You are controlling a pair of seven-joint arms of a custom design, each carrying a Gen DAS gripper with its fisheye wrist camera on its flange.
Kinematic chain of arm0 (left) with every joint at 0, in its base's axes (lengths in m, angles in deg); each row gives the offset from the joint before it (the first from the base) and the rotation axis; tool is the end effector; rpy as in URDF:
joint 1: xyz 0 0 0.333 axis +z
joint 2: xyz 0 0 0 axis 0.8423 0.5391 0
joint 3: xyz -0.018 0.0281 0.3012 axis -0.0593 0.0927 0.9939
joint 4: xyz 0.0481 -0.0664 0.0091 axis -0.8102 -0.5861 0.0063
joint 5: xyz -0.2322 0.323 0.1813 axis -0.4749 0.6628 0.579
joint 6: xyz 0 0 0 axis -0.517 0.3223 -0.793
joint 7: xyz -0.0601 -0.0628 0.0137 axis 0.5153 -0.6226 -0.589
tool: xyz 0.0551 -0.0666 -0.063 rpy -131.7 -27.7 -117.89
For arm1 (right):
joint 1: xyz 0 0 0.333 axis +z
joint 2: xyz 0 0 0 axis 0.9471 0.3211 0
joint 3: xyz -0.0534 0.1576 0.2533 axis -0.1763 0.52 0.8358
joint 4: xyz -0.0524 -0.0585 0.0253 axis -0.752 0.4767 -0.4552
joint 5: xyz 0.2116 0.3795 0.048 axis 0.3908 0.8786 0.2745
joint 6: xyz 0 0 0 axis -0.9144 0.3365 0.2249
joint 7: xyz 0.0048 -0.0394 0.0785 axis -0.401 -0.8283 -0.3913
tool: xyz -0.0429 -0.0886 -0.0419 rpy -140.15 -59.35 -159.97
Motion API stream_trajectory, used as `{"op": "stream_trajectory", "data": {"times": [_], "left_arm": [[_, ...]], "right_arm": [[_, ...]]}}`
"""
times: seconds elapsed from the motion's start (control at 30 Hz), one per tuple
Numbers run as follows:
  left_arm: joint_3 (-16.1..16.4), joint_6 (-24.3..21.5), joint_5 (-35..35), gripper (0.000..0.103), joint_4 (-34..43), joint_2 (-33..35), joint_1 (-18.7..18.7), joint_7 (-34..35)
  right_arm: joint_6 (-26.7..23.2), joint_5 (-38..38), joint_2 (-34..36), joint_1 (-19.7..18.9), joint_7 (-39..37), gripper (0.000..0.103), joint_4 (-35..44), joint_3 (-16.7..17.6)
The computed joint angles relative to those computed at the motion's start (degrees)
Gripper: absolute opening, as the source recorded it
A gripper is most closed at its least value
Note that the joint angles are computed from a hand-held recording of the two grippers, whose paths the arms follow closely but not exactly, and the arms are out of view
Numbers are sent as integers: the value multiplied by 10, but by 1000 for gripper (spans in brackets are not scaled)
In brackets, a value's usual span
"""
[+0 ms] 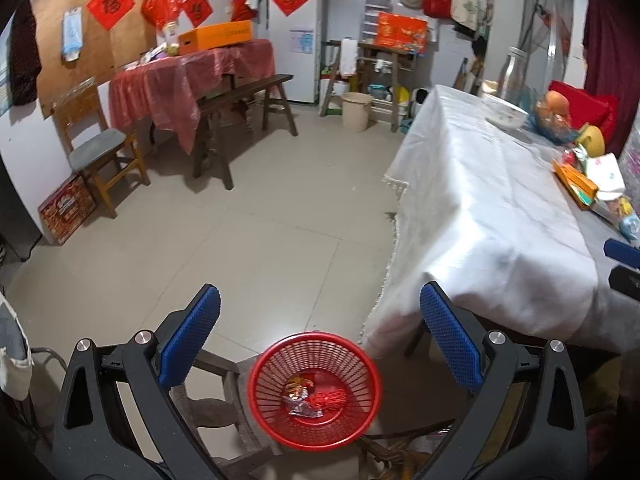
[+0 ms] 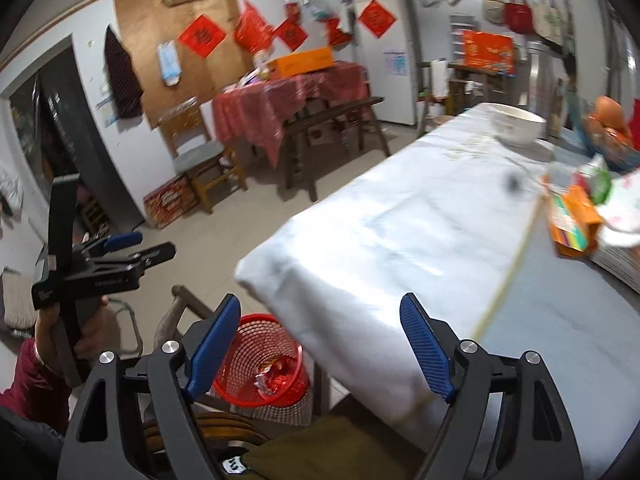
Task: Collect trash
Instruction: 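Return the left tool to the table and grasp the orange-purple snack box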
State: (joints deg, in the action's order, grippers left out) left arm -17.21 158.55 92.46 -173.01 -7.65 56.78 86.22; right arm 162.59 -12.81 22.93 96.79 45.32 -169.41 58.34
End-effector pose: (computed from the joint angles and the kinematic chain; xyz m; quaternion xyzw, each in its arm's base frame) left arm 0.5536 -0.1621 0.5515 -0.6559 0.6465 -0.2864 0.2644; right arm 0.5361 0.2659 0.5880 -0.7216 0.5375 -0.0824 0.4285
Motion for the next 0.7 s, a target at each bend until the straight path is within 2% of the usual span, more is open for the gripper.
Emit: {"op": "stream_trajectory", "data": {"times": [0.23, 0.47, 0.7], "left_arm": [[-9, -17, -6, 96, 35, 35, -30, 25], [-2, -20, -39, 96, 99, 96, -72, 44], [3, -40, -35, 96, 232, 202, -128, 74]], "right_arm": [[36, -11, -43, -24, 42, 84, -69, -29], [54, -19, -61, -48, 92, 84, -107, -59], [79, -83, -62, -87, 145, 85, -126, -61]]}}
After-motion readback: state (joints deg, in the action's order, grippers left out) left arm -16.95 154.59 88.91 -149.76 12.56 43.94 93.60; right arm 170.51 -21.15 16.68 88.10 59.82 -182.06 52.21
